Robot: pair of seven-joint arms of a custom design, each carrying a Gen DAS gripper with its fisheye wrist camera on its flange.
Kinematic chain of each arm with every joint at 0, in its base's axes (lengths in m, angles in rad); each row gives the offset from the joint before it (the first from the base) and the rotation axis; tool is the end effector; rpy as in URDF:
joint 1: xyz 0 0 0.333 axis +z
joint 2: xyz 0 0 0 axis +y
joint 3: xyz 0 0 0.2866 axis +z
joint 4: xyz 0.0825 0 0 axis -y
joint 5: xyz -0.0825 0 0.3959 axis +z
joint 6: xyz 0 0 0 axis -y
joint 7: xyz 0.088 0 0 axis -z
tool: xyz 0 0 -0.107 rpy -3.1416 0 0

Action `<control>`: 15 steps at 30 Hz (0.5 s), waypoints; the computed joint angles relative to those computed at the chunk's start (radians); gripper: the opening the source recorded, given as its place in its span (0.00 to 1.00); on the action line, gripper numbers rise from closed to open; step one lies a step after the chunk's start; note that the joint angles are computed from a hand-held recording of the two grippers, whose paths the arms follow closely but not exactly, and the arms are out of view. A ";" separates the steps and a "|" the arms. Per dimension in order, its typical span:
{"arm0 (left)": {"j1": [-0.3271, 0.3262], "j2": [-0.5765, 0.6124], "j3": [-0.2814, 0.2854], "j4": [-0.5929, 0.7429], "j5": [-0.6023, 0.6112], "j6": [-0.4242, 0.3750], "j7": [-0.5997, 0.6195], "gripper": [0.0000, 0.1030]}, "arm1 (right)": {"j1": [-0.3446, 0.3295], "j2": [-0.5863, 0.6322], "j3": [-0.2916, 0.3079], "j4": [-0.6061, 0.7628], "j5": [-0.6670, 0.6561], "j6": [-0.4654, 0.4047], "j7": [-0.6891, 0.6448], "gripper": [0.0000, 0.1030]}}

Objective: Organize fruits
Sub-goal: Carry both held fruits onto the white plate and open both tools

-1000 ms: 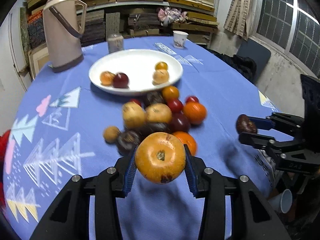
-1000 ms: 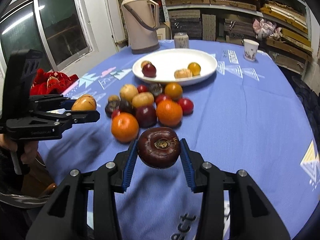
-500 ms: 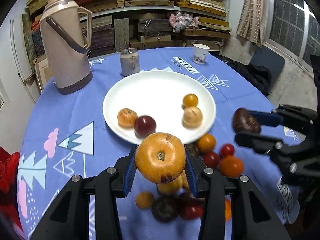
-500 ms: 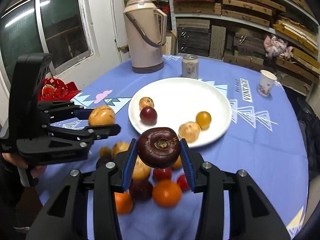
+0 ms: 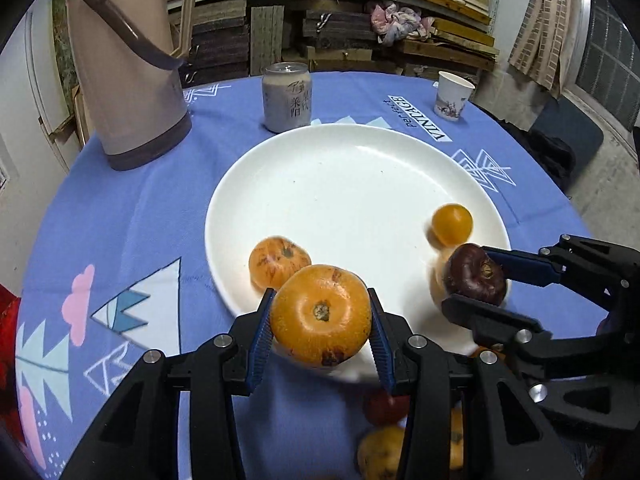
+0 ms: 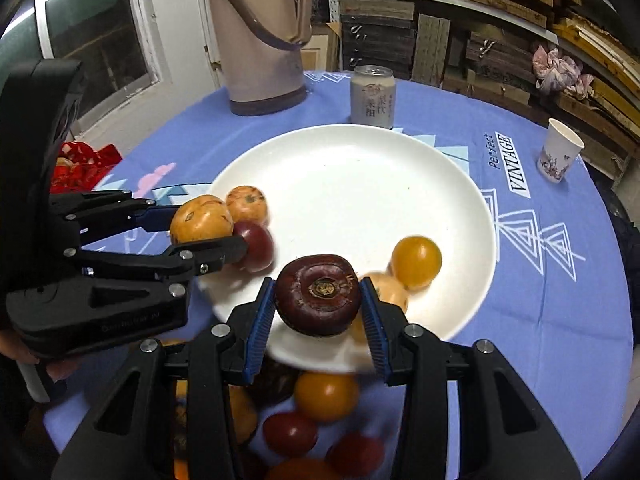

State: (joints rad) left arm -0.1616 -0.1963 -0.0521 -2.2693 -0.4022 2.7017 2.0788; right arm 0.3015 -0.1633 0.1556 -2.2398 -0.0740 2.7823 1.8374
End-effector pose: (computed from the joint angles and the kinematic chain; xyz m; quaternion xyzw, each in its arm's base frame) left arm 0.5348 -0.1033 0.4747 -0.5158 0.7902 -0.2868 0.1653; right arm 0.4979 0.2515 0.4839 -0.7431 0.5728 -0.1745 0.2987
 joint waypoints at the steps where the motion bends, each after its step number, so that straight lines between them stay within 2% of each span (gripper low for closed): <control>1: -0.001 0.007 -0.002 0.005 0.000 0.011 0.001 0.42 | -0.003 0.023 0.002 0.022 -0.010 -0.007 0.003 0.41; 3: 0.014 0.025 -0.020 0.016 0.057 0.040 -0.049 0.43 | -0.012 0.051 0.003 0.049 -0.050 -0.010 0.039 0.41; 7: 0.008 0.074 -0.013 0.071 -0.013 0.037 -0.041 0.45 | -0.008 0.085 -0.021 0.074 -0.038 -0.001 0.061 0.42; 8: 0.011 0.077 -0.016 0.077 -0.028 0.029 -0.039 0.49 | -0.005 0.091 -0.028 0.074 -0.016 0.008 0.054 0.46; 9: 0.011 0.080 -0.016 0.086 -0.052 0.014 -0.026 0.58 | -0.003 0.088 -0.033 0.065 0.001 0.020 0.051 0.48; 10: 0.014 0.078 -0.020 0.088 -0.060 0.005 -0.032 0.63 | -0.002 0.086 -0.037 0.060 0.010 0.029 0.052 0.50; 15: 0.014 0.042 -0.028 0.057 -0.072 0.017 -0.027 0.64 | -0.008 0.041 -0.034 0.015 0.011 0.050 0.065 0.51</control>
State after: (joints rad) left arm -0.1478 -0.1545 -0.0803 -2.2120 -0.4740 2.7188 2.0513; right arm 0.2936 -0.1222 0.1216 -2.2248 -0.0633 2.8322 1.9024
